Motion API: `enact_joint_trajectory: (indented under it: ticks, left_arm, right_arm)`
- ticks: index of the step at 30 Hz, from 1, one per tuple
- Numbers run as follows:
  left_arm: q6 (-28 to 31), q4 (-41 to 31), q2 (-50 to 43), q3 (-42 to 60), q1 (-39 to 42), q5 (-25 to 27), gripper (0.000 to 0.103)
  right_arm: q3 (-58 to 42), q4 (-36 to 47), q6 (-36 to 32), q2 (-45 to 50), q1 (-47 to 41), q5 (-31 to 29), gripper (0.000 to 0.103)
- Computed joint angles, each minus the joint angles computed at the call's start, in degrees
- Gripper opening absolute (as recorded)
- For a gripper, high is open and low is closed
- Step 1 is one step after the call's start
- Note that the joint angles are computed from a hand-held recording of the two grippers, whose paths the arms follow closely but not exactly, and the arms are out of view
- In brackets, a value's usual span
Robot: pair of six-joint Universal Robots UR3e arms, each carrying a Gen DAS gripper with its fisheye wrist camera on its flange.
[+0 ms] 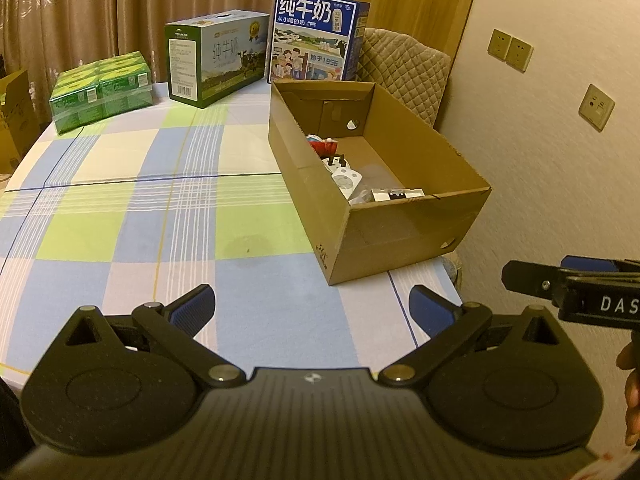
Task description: Organize rigid objects
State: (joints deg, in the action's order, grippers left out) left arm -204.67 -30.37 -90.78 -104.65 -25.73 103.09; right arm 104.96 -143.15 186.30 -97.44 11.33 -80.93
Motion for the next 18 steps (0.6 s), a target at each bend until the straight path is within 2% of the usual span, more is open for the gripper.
enact_joint_trajectory:
  ticks: [18]
  left_arm:
    - [-0.1,-0.1,-0.1,0.3,-0.2,0.1,0.102]
  right_arm:
    - [-0.4,0.1,0.3,0.1,0.4,-0.4,0.089]
